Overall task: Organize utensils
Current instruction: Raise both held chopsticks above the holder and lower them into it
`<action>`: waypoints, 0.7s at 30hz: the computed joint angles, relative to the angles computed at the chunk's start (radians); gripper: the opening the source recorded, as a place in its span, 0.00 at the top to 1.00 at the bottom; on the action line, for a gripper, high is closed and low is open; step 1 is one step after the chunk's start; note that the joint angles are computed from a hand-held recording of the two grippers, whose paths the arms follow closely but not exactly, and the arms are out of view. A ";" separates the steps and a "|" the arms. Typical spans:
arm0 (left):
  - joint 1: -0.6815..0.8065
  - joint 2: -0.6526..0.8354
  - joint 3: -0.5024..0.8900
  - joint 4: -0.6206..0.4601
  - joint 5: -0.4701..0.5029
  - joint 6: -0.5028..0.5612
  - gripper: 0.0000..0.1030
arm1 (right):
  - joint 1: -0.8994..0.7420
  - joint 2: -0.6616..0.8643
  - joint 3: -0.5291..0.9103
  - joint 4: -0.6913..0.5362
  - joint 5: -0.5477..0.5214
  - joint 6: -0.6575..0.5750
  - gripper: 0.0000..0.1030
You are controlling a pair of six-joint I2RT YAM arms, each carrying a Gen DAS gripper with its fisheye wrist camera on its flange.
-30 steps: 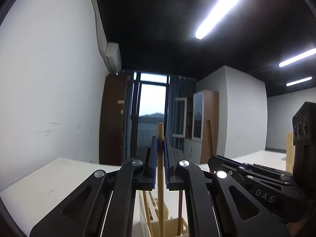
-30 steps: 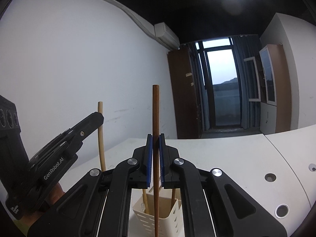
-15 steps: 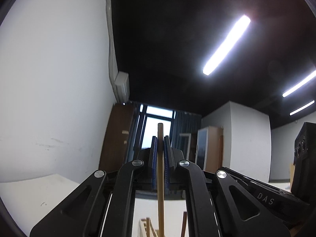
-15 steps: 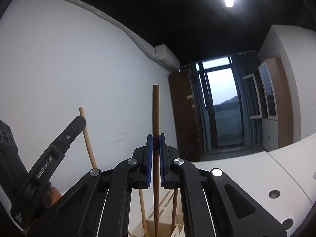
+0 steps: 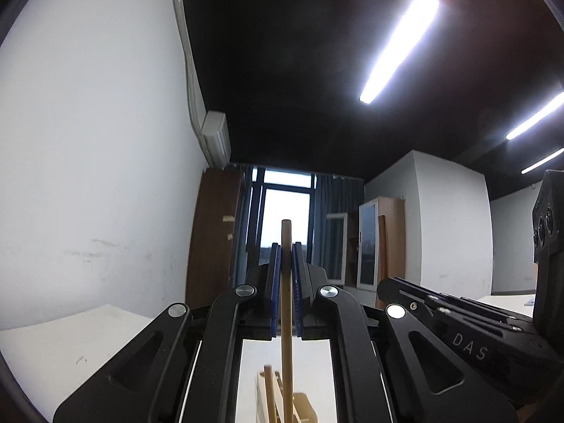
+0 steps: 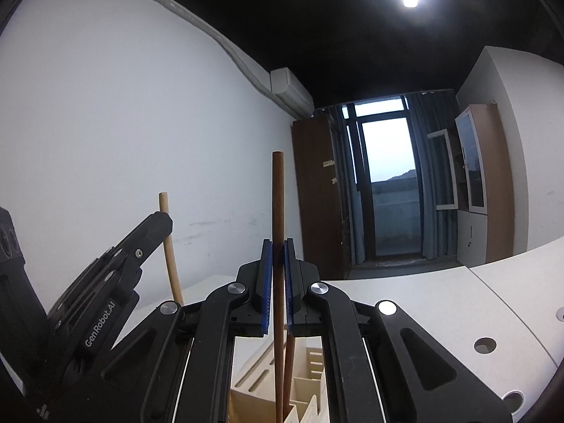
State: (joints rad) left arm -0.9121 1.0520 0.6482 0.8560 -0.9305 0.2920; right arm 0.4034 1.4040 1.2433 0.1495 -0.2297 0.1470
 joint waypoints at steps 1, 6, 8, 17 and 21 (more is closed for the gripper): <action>0.005 -0.005 0.009 -0.050 0.001 -0.033 0.95 | -0.001 0.003 0.000 -0.005 -0.001 -0.002 0.93; 0.015 -0.029 0.015 -0.169 0.012 -0.081 0.94 | 0.004 0.013 -0.003 -0.041 0.002 -0.029 0.93; 0.008 -0.035 0.012 -0.177 0.001 -0.074 0.94 | 0.004 0.009 -0.012 -0.043 0.002 -0.034 0.93; 0.036 -0.079 0.010 -0.291 0.030 -0.130 0.94 | 0.014 -0.010 -0.029 -0.076 0.005 -0.049 0.93; 0.047 -0.101 0.001 -0.334 0.048 -0.167 0.94 | 0.017 -0.023 -0.043 -0.085 0.001 -0.054 0.93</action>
